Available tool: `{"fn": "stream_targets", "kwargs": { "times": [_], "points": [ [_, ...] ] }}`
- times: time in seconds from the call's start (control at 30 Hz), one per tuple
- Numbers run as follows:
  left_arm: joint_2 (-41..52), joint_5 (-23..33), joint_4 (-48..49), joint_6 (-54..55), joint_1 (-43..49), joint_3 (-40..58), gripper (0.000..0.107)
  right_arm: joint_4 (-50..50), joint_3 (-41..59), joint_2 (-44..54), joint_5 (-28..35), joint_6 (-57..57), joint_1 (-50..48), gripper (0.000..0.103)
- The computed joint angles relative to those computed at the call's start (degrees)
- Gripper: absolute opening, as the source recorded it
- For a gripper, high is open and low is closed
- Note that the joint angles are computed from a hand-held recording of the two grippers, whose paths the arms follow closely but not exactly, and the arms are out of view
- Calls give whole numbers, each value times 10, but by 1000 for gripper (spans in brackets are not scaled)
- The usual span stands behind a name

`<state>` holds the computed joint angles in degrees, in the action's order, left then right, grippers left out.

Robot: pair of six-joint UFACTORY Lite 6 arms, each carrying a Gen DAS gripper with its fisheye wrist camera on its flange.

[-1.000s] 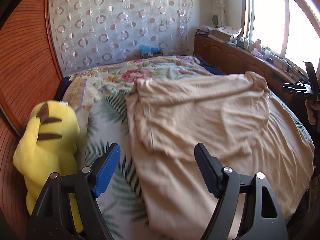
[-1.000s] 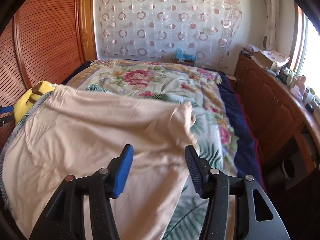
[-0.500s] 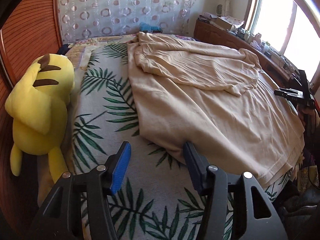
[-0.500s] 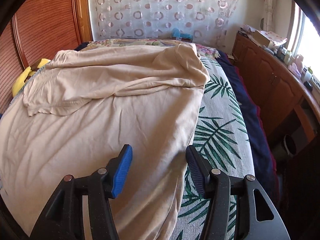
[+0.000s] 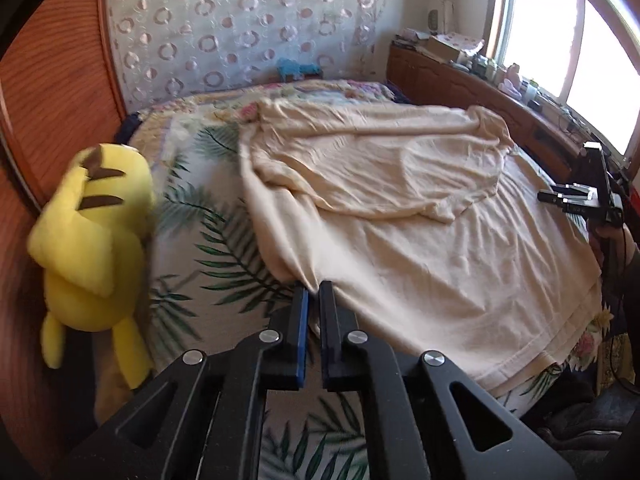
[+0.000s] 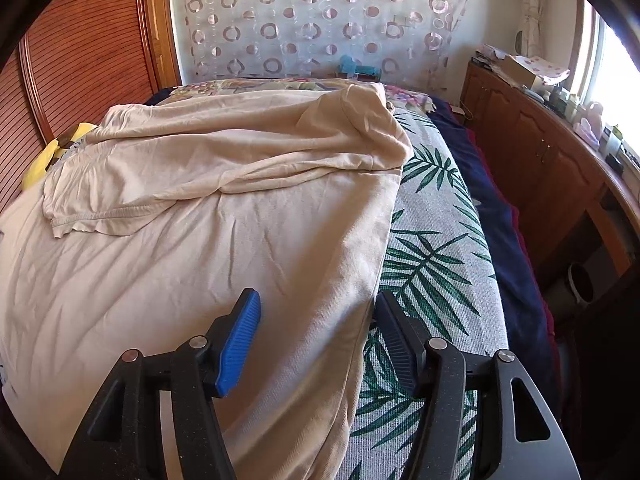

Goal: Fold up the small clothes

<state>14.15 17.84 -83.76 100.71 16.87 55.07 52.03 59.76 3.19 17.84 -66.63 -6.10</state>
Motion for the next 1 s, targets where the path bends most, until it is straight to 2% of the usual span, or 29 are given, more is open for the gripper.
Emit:
{"fn": "stream_targets", "kwargs": {
  "times": [0.1, 0.17, 0.3, 0.47, 0.6, 0.8, 0.9, 0.93, 1.0],
  "points": [
    [-79, -3, 64, -70, 20, -23, 6, 19, 8, 23, -21, -12, 16, 63],
    [-100, 5, 91, -99, 28, -20, 7, 23, 11, 29, -26, -15, 19, 63],
    [-98, 2, 71, -74, 28, -10, 43, 28, 25, 61, -62, -1, 55, 64],
    [-28, 0, 29, -43, 8, 20, 61, 33, 28, 66, -64, -8, 56, 64],
    [23, -15, -2, -29, -11, 42, 63, 16, 21, 57, -61, 8, 47, 64],
    [84, -26, -57, 0, -32, 95, 65, 111, -15, 5, -30, -94, 15, 64],
    [120, -31, -20, -55, -45, 149, 65, 124, 19, 22, 4, -87, 2, 63],
    [135, -27, 10, -91, -48, 173, 65, 117, 37, 35, 9, -74, 3, 59],
    [164, -26, 72, -167, -55, 217, 65, 78, 85, 71, 18, -24, 6, 57]
  ]
}}
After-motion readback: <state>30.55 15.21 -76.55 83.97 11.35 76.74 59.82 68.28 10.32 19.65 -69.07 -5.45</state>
